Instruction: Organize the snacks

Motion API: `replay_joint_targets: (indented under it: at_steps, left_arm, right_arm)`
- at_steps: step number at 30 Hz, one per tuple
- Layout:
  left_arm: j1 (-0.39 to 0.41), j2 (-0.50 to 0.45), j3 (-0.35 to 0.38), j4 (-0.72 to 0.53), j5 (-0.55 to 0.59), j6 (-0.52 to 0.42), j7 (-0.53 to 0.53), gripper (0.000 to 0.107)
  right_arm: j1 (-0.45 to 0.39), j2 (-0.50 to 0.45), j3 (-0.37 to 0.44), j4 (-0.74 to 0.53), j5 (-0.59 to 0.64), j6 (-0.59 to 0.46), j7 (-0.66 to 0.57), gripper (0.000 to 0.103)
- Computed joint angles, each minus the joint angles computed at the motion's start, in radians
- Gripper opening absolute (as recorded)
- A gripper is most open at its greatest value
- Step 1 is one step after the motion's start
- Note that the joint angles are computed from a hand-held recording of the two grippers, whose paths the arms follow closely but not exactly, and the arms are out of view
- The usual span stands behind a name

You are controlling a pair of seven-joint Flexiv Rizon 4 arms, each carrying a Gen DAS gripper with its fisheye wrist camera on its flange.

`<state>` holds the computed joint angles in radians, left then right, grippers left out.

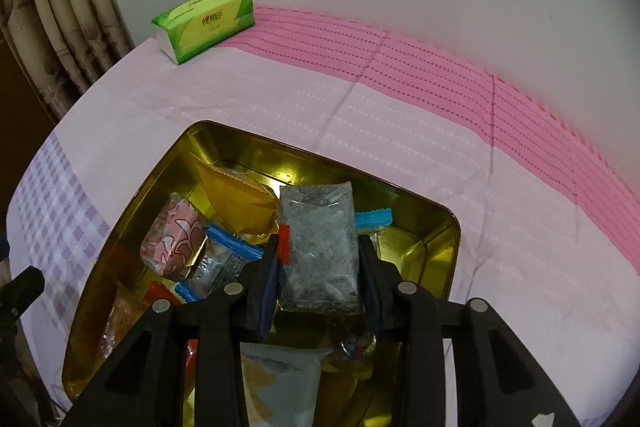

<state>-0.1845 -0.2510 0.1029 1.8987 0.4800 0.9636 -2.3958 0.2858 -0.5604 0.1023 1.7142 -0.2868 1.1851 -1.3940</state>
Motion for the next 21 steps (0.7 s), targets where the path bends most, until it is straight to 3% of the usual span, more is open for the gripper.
replay_joint_targets:
  at_steps: [9,12,21]
  left_arm:
    - [-0.016,0.001,-0.007,-0.009,0.029,0.004,0.022,0.078]
    - [-0.016,0.001,-0.013,-0.006,0.024,0.019,0.043,0.078]
    - [-0.039,-0.003,-0.022,-0.022,0.036,0.011,0.086,0.078]
  right_arm:
    - [-0.013,0.014,0.022,0.010,0.022,0.010,-0.021,0.042]
    - [-0.022,0.042,0.034,0.036,0.039,0.028,-0.036,0.051]
    - [-0.042,0.196,0.042,0.190,0.085,0.105,-0.011,0.088]
